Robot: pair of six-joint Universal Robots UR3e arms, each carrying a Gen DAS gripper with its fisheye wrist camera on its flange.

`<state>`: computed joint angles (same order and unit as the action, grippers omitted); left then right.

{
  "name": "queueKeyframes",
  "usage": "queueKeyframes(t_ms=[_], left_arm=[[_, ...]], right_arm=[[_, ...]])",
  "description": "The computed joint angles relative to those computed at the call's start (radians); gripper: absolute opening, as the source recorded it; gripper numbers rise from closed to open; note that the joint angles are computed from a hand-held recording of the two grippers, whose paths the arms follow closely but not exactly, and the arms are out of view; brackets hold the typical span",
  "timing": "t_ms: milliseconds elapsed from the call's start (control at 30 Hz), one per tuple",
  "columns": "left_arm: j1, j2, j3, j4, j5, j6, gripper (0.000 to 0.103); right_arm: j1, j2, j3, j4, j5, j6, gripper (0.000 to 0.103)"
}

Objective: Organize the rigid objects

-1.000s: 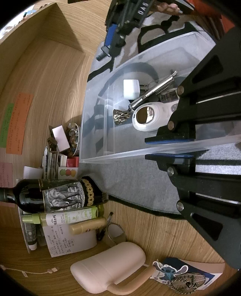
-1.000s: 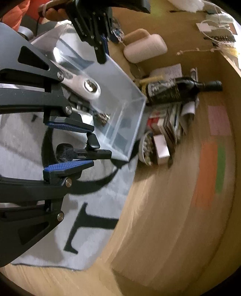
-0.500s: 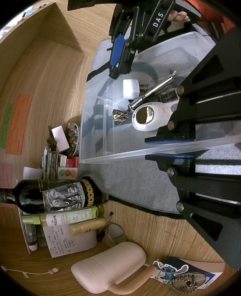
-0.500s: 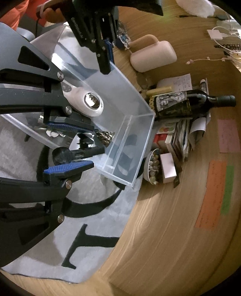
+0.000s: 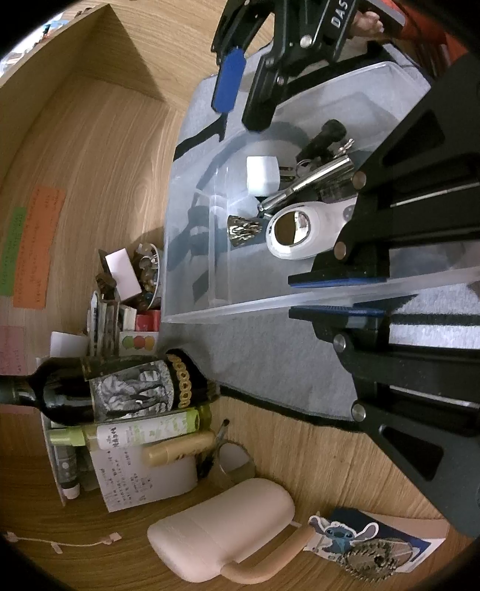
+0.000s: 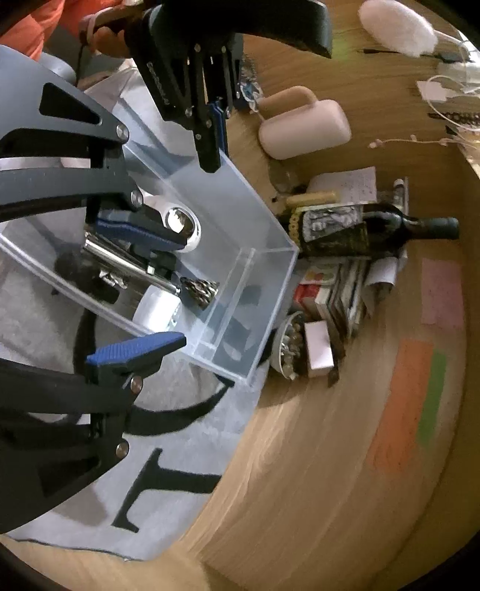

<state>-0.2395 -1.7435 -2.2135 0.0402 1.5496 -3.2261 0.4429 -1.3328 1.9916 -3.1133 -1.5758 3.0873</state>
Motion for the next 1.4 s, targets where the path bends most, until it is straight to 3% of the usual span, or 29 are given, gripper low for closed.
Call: queueKeyframes(t_ms=[267,333,433,500,533,700,800,967,1400], left_arm=[[-0.047,0.062,0.021,-0.012,0.065,-0.009,0.008],[-0.065,0.084,0.022,-0.006,0.08,-0.016,0.013],[-0.109,0.11,0.018,0.03,0.114,-0.034,0.028],[-0.139,0.124,0.008,0.065,0.14,-0.046,0.047],[-0.159,0.131,0.001,0.092,0.157,-0.054,0.052],[-0.229,0.153,-0.015,0.187,0.208,-0.078,0.085],[-0.289,0.153,-0.017,0.238,0.259,-0.088,0.094],[-0.387,0.132,-0.012,0.309,0.341,-0.096,0.101],[-0.484,0.111,-0.017,0.392,0.412,-0.097,0.102]], right_arm=[[-0.025,-0.112,0.122,-0.105,-0.037,0.024,0.068],[-0.034,-0.144,0.159,-0.138,-0.041,0.03,0.068],[-0.038,-0.199,0.217,-0.176,-0.061,0.046,0.072],[-0.037,-0.225,0.25,-0.209,-0.077,0.056,0.08],[-0.034,-0.24,0.27,-0.232,-0.09,0.064,0.082],[-0.019,-0.332,0.36,-0.294,-0.142,0.096,0.085],[-0.008,-0.388,0.418,-0.34,-0.176,0.113,0.1],[0.068,-0.419,0.484,-0.456,-0.313,0.13,0.103],[0.157,-0.458,0.534,-0.515,-0.434,0.158,0.103]])
